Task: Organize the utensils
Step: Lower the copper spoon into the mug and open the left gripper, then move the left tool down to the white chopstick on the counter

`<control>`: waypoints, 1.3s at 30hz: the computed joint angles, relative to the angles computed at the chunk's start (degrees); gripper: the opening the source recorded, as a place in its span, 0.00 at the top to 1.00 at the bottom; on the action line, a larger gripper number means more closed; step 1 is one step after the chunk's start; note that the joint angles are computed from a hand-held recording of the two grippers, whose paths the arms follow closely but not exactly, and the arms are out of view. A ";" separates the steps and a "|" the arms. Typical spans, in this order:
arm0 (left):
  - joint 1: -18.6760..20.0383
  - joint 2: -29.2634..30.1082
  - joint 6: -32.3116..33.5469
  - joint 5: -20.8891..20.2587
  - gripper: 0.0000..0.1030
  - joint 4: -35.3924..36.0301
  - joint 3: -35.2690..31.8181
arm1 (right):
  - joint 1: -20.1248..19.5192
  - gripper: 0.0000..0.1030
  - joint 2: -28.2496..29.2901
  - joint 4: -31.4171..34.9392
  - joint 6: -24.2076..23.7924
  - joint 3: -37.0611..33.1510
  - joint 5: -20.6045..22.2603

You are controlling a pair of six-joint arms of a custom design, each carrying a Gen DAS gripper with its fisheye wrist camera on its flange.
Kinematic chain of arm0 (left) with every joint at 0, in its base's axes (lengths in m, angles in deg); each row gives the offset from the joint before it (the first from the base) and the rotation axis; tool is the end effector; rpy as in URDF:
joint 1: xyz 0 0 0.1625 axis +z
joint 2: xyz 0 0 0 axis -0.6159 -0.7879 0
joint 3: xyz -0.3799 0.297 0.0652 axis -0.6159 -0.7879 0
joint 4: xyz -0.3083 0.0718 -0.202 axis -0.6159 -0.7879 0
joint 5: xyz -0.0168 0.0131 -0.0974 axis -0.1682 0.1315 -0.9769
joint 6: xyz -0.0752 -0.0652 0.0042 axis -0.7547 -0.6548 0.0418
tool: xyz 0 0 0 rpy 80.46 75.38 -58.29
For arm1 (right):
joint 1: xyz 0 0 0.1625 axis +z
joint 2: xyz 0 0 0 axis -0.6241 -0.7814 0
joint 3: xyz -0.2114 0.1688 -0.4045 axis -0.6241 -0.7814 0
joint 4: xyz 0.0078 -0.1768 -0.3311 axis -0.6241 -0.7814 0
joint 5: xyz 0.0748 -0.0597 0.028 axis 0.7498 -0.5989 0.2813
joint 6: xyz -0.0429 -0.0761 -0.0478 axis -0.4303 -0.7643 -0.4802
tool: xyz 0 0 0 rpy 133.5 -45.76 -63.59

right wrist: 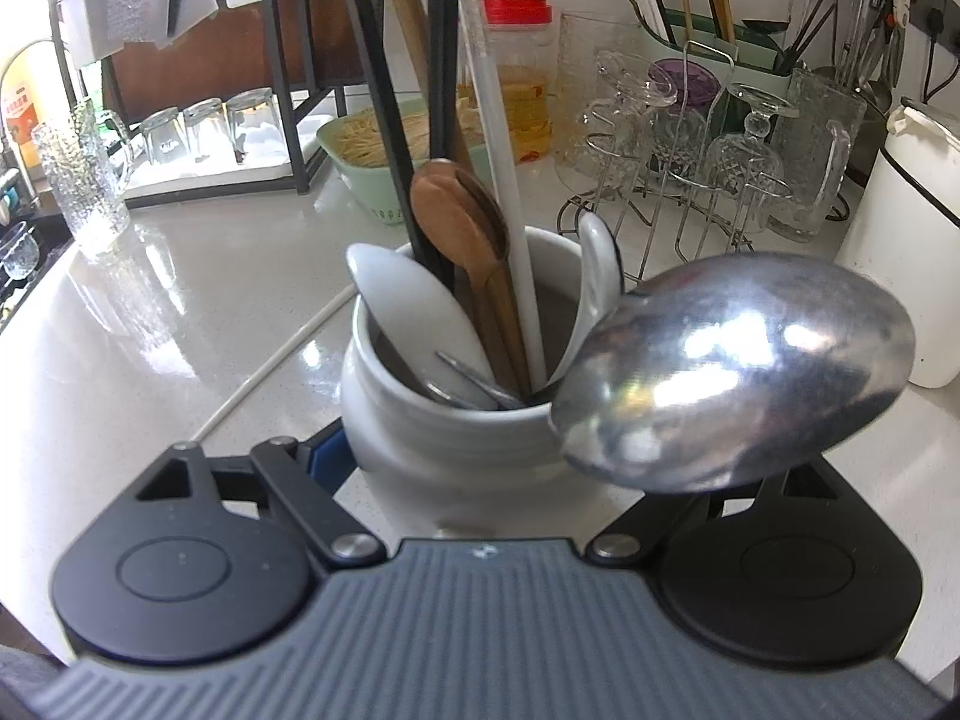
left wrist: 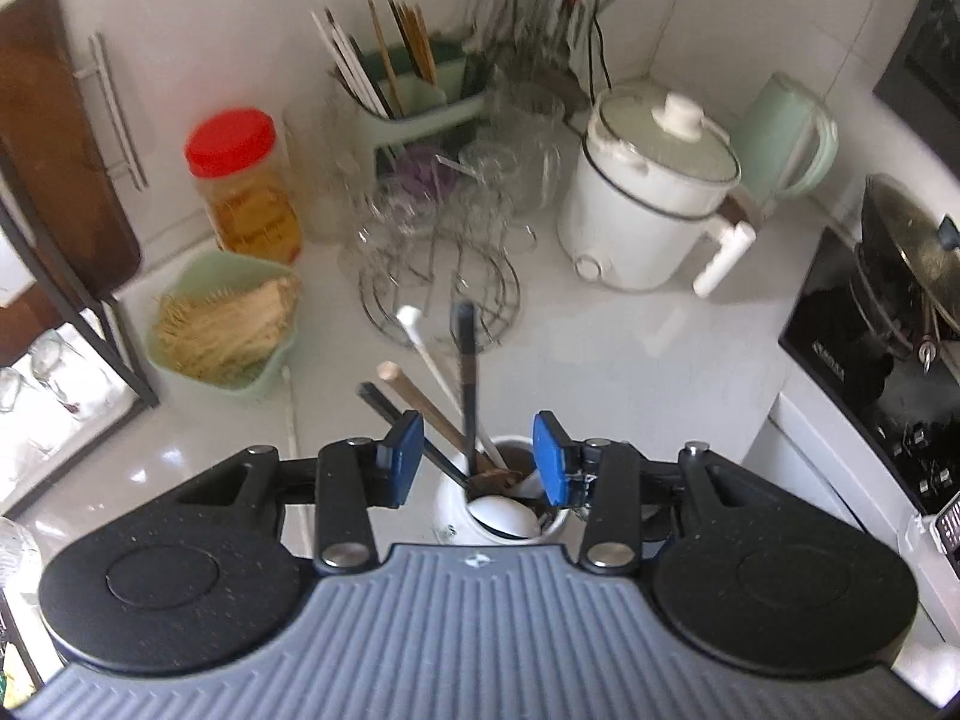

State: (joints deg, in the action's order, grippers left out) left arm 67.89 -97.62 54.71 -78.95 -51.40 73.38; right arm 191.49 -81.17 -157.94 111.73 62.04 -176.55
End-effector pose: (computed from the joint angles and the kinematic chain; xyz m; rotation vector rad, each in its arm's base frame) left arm -0.1857 -0.3041 0.4699 1.2168 2.5081 -0.2706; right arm 0.4819 -0.1905 -0.0679 0.3036 -2.2283 0.8579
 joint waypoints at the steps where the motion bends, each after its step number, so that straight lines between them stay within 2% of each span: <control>1: -0.30 -0.63 0.12 0.79 0.55 -0.19 -0.17 | 0.00 0.12 0.00 0.18 0.10 -0.06 -0.01; 5: -0.42 -2.74 0.62 3.79 0.48 -1.91 -0.87 | -0.03 0.12 -0.01 0.89 0.52 -0.38 0.06; 10: 1.53 -3.81 1.93 7.00 0.48 -4.67 -1.22 | 0.10 0.12 -0.02 2.26 1.64 -0.76 -0.13; 25: 12.95 -4.53 4.83 12.80 0.46 -9.27 1.42 | 0.28 0.12 -0.01 4.48 3.86 -1.41 -0.25; 33: 20.74 -1.99 9.81 11.02 0.46 -16.16 5.57 | 0.27 0.12 -0.36 6.91 5.62 -2.00 0.07; 39: 26.60 2.01 15.53 6.89 0.46 -23.72 8.22 | 0.39 0.12 -0.36 8.14 7.01 -2.28 -0.08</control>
State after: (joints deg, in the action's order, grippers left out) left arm 94.49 -95.61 70.24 -72.06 -75.12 81.60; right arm 191.87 -81.52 -149.80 118.73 59.75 -176.63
